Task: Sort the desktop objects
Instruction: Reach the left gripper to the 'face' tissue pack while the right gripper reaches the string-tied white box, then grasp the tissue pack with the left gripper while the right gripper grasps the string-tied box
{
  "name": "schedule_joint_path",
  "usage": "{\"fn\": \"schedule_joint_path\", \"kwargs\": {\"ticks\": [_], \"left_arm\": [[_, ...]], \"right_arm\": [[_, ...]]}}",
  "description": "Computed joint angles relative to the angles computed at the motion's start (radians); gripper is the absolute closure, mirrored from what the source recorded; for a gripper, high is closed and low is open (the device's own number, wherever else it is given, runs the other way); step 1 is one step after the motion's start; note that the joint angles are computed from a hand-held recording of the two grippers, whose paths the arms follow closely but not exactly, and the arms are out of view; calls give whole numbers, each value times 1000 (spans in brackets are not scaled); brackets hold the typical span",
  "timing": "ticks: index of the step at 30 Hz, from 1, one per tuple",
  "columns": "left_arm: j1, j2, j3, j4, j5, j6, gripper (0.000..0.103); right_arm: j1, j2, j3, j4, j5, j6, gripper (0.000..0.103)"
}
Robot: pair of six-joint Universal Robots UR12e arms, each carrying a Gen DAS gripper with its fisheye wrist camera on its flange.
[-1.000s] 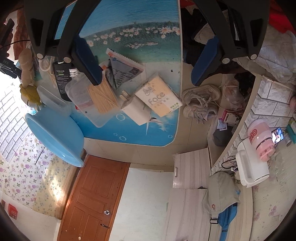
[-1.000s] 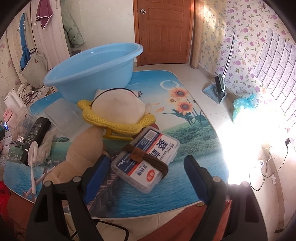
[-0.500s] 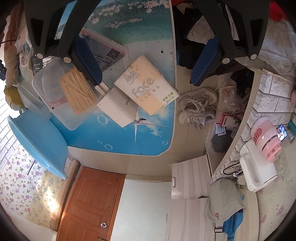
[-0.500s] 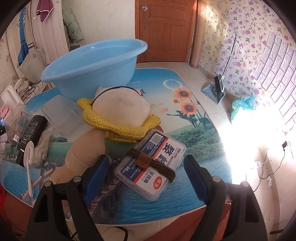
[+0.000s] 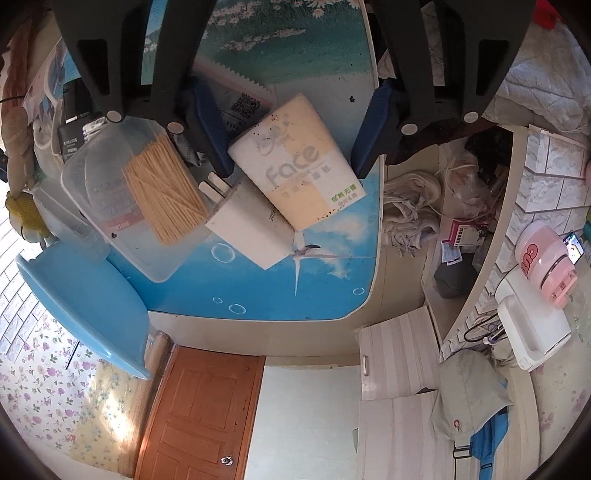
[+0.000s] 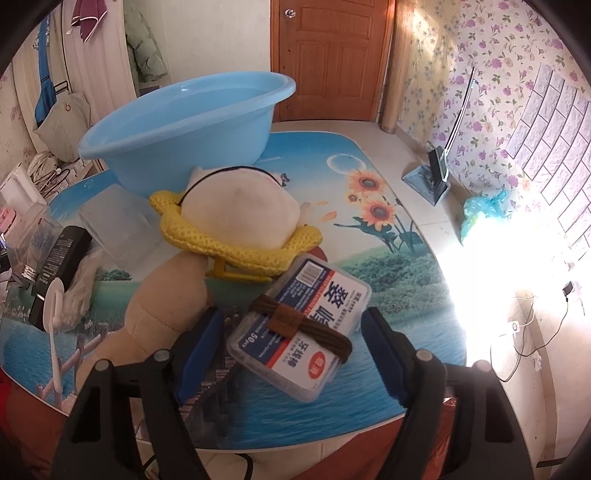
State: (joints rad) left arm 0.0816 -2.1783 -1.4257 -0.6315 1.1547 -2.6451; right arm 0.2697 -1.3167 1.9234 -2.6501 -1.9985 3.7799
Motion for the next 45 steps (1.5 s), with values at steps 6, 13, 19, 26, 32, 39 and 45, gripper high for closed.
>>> {"fn": "schedule_joint_path", "kwargs": {"ticks": [6, 13, 19, 26, 32, 39, 45], "left_arm": [[14, 19, -26, -7, -11, 7, 38], [20, 31, -40, -10, 33, 26, 38], [7, 25, -43, 35, 76, 8, 38], [7, 33, -57, 69, 46, 18, 53], [17, 63, -92, 61, -3, 65, 53], [16, 66, -106, 62, 38, 52, 52], [14, 49, -111, 130, 35, 34, 51]], "right_arm": [[-4, -7, 12, -29, 13, -11, 35], [-11, -18, 21, -36, 31, -32, 39], [-7, -15, 12, -2, 19, -41, 39], [-8, 3, -12, 43, -1, -26, 38], [-16, -3, 6, 4, 7, -49, 45], [-27, -22, 30, -17, 46, -72, 45], [-18, -13, 24, -8, 16, -77, 42]]}}
